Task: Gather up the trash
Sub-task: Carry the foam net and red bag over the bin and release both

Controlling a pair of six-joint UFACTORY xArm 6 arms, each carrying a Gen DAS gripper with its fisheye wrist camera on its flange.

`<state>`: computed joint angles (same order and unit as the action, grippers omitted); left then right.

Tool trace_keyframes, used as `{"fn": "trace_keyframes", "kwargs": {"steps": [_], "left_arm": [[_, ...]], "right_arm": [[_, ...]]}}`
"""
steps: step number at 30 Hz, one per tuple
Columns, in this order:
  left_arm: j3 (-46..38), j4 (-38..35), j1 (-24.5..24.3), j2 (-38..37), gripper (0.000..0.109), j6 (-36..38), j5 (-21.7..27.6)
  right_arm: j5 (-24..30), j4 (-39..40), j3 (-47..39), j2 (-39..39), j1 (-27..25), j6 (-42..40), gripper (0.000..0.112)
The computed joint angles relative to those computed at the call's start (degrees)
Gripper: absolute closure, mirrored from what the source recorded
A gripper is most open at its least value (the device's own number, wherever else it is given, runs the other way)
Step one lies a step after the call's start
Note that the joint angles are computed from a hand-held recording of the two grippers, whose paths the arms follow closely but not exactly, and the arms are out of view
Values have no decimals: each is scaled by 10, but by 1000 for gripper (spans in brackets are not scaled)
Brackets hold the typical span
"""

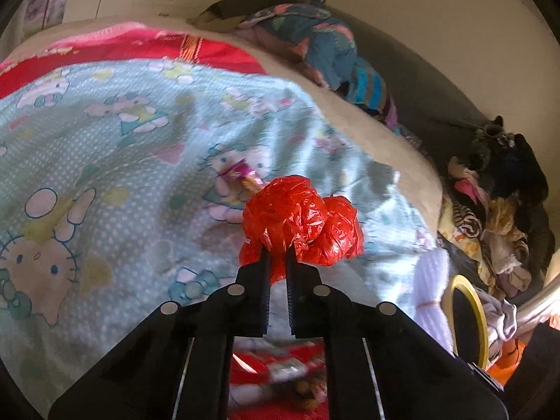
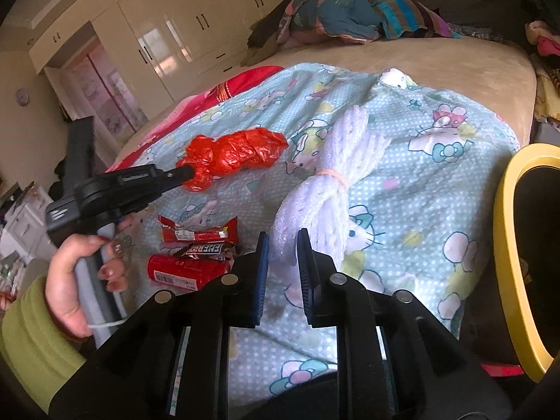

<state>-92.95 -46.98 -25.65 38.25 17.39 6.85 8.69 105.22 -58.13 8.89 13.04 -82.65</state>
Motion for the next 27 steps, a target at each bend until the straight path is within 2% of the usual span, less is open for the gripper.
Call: {"fn": "trace_keyframes", "kwargs": {"steps": [4, 8, 15, 27], "left_arm": [[24, -129, -21, -31, 101, 118, -17], [42, -203, -39, -56, 101, 197, -28], [55, -238, -60, -79, 101, 249, -37], [50, -263, -92, -94, 101, 307, -27]], "right_arm": [[6, 22, 8, -12, -9, -19, 101], [15, 68, 21, -36, -20, -70, 101], [12, 136, 43, -78, -41, -147, 101], [19, 181, 76, -127, -94, -186, 101]]}}
